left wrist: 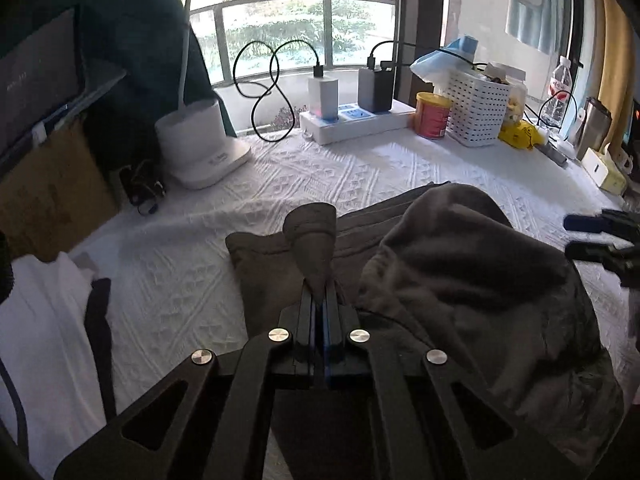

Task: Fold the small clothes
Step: 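Grasp the bunched grey shirt with the left tool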

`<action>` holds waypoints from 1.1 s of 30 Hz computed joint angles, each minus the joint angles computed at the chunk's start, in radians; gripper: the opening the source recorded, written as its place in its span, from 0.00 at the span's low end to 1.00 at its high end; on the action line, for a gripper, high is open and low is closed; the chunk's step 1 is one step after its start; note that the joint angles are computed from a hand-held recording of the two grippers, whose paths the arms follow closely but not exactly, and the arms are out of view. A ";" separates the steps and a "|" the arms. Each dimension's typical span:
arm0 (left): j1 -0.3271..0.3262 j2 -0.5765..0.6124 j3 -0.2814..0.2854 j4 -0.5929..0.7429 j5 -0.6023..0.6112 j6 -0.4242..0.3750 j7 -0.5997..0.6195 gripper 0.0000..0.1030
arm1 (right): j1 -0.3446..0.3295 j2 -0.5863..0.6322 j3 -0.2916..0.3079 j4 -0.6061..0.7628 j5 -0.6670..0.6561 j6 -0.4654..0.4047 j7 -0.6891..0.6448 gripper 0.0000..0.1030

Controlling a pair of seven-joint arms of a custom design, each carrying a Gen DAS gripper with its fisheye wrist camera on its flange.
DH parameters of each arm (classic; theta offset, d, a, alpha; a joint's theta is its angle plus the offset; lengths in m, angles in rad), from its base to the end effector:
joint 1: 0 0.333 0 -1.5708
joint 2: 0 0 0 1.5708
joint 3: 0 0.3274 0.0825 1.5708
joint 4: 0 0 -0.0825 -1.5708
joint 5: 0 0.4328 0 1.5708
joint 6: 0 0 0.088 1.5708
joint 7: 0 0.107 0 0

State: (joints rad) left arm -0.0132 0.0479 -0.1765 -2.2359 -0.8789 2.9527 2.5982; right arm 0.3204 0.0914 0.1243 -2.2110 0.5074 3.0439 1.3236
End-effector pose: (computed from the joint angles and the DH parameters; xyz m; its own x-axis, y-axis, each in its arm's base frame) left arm 0.5980 -0.0622 0.3879 -0.3923 -0.9198 0.0086 -0.6751 0.2815 -0.6819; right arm 0.5761 0.2319 0.3971 0.2743 -0.9363 -0.2192 -0.7564 -0.0694 -0.6504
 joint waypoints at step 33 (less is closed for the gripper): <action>0.042 0.082 -0.016 0.116 0.158 -0.270 -0.116 0.04 | -0.026 0.293 0.066 0.345 -0.113 -0.145 -0.282 0.13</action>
State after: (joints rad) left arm 0.0288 0.1298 -0.1929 -2.1203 -0.7213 2.6826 2.4818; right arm 0.2944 0.3840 0.1906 -1.8663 0.3944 2.8990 1.0420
